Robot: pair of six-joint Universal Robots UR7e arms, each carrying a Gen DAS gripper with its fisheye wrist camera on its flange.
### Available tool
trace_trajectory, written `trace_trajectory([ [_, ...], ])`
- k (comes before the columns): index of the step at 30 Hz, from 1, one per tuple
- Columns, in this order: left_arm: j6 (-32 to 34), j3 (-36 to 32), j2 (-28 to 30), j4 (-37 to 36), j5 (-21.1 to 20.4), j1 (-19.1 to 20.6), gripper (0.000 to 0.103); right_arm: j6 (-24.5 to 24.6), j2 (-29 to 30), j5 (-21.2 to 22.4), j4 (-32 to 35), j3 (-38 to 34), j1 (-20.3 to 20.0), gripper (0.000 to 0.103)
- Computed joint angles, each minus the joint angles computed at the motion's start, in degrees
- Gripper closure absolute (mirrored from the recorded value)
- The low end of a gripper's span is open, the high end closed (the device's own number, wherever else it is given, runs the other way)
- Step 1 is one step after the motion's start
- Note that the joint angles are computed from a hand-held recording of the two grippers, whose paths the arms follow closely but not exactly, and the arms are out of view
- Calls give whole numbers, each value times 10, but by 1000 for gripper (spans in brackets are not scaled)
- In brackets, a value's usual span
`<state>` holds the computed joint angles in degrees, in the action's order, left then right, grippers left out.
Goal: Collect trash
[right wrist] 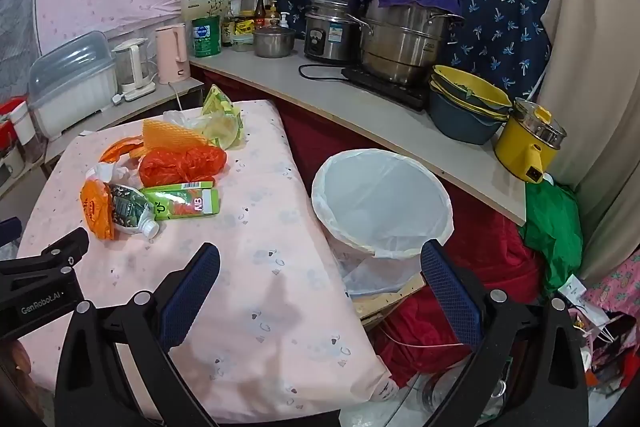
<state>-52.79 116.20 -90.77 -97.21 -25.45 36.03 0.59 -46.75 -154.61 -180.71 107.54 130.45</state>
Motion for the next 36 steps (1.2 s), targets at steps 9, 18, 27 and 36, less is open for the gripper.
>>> trace_trajectory([
  [9, -2, -1, 0, 6, -9, 0, 7, -12, 4, -8, -4, -5, 3, 7],
  [18, 16, -6, 5, -6, -6, 6, 7, -3, 7, -10, 5, -8, 3, 7],
  [27, 20, -4, 4, -1, -1, 1, 7, 3, 4, -13, 19, -11, 3, 7],
  [36, 47, -3, 11, -30, 7, 3, 7, 5, 6, -10, 28, -16, -4, 7],
])
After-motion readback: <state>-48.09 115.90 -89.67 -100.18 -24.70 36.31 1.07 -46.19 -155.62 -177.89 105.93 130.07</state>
